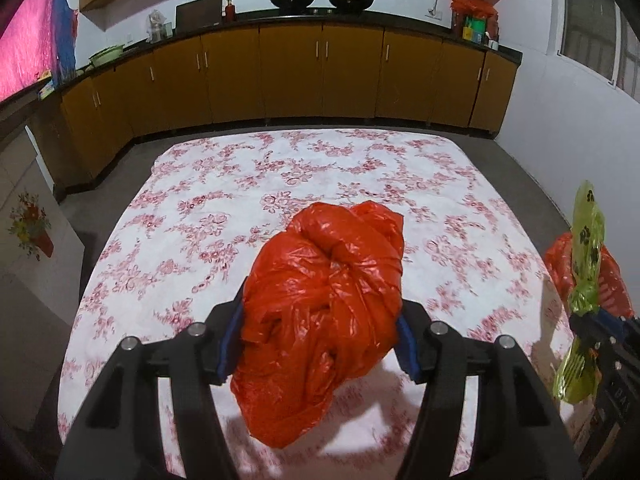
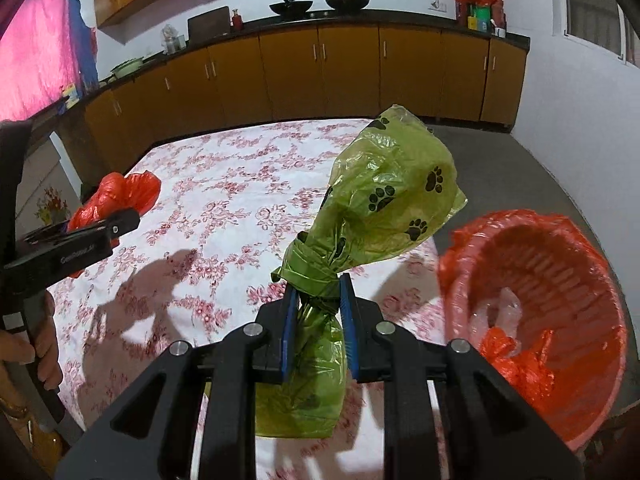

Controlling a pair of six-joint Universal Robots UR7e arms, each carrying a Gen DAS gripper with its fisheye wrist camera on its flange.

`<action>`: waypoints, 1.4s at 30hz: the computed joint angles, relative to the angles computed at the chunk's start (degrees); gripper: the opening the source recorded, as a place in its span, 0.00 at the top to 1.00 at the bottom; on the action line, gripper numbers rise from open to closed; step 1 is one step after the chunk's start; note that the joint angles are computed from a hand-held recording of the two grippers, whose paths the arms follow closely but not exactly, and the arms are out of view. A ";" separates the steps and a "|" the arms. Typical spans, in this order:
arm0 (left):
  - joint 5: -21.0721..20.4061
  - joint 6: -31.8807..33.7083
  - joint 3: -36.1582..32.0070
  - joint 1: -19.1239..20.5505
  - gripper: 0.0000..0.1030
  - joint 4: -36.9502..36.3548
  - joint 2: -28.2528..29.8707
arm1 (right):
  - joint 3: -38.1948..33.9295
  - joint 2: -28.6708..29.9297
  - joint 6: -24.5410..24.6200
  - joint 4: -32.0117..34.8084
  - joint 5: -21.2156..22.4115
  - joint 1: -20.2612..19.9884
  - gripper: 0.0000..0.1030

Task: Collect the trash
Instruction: 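Carry both bags over the wastebasket and open both tools to drop them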

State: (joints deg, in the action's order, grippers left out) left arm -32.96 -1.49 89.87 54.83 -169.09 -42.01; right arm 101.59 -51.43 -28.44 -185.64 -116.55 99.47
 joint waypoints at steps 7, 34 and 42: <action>1.61 1.23 2.52 -2.34 0.40 -2.08 -0.20 | 3.26 -2.82 -0.32 -2.28 0.22 -0.27 0.79; -5.16 2.44 0.33 -7.14 0.41 0.05 4.51 | 10.05 -10.62 -1.08 -7.74 -2.48 -4.00 0.79; -8.79 2.65 -2.77 -8.37 0.41 1.85 7.77 | 10.95 -12.91 -0.59 -8.51 -3.49 -6.12 0.79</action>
State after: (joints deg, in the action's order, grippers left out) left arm -41.75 1.15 87.10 46.46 -167.24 -34.24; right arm 112.54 -64.34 -29.03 -194.16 -120.04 93.34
